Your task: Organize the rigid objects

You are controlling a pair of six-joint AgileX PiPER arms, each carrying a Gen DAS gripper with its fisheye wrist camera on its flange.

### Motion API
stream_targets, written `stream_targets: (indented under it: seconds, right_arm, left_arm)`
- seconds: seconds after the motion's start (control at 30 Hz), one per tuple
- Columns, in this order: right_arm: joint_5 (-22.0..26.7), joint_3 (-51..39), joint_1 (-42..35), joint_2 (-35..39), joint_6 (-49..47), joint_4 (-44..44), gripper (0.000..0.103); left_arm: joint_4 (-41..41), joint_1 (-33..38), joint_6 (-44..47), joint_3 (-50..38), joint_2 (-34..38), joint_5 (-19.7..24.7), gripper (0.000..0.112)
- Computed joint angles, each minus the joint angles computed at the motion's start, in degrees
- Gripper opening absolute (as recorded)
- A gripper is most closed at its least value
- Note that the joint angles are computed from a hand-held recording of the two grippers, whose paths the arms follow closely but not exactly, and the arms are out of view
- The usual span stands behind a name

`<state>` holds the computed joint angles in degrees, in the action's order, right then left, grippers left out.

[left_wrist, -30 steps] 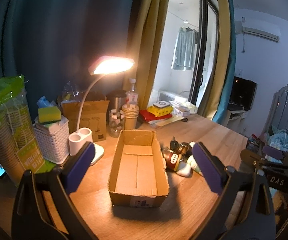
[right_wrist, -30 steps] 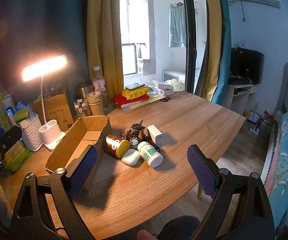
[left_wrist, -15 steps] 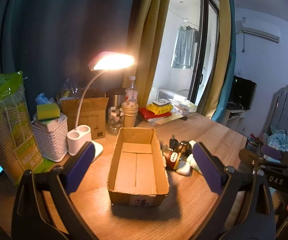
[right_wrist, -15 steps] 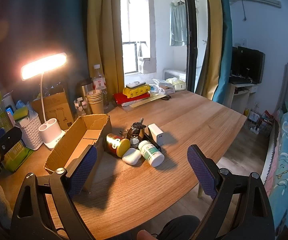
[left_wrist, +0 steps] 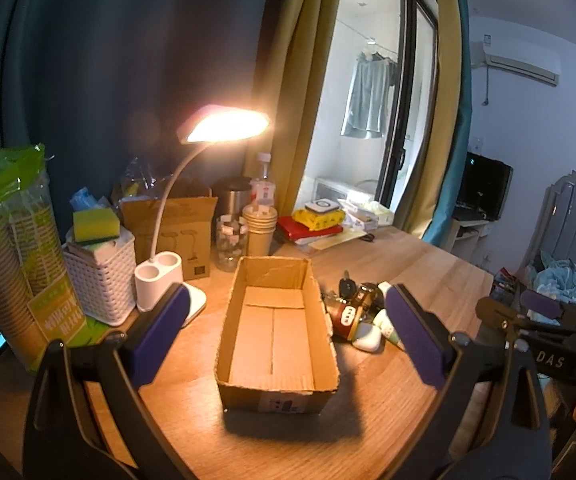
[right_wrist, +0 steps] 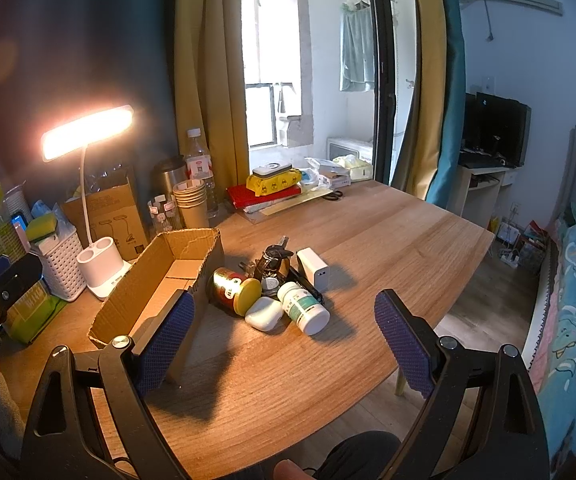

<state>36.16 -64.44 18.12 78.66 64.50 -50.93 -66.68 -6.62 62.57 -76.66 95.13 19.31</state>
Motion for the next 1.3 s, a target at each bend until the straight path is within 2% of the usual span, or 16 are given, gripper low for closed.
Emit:
stream_targets:
  seconds: [0.37, 0.57, 0.7, 0.9, 1.0, 1.1, 1.2, 1.3]
  right_arm:
    - [-0.29, -0.28, -0.26, 0.6, -0.3, 0.41, 0.093]
    - [-1.29, -0.37, -1.46, 1.8, -1.71, 2.3, 0.093]
    - [-2.53, -2.37, -3.99, 4.14, -6.18, 6.61, 0.093]
    - [-4.73, -5.23, -7.38, 8.95, -11.24, 12.0, 0.093]
    - [-5.84, -6.64, -9.38, 11.81, -14.51, 15.31, 0.093]
    - [-6.91, -8.0, -11.26, 15.04, -17.02, 17.5, 0.093]
    - [-8.2, -9.23, -13.64, 18.3, -20.39, 20.79, 0.093]
    - [-8.96, -10.37, -15.37, 21.23, -22.33, 22.26, 0.093]
  left_arm:
    - [5.22, 0.4, -5.57, -2.19, 1.3, 0.45, 0.099]
    - [14.42, 0.21, -14.9, -6.17, 4.78, 0.59, 0.099]
    - [23.63, 0.08, -23.89, -10.08, 8.37, 1.35, 0.099]
    - [39.91, 0.03, -39.59, -18.89, 15.9, 5.83, 0.099]
    - [47.85, -0.23, -46.84, -24.59, 20.55, 9.54, 0.099]
    - [51.81, -0.3, -50.2, -28.96, 24.62, 12.11, 0.099]
    - [54.66, -0.36, -52.65, -35.33, 29.77, 16.7, 0.099]
    - [56.11, -0.49, -53.67, -38.02, 32.39, 18.44, 0.098]
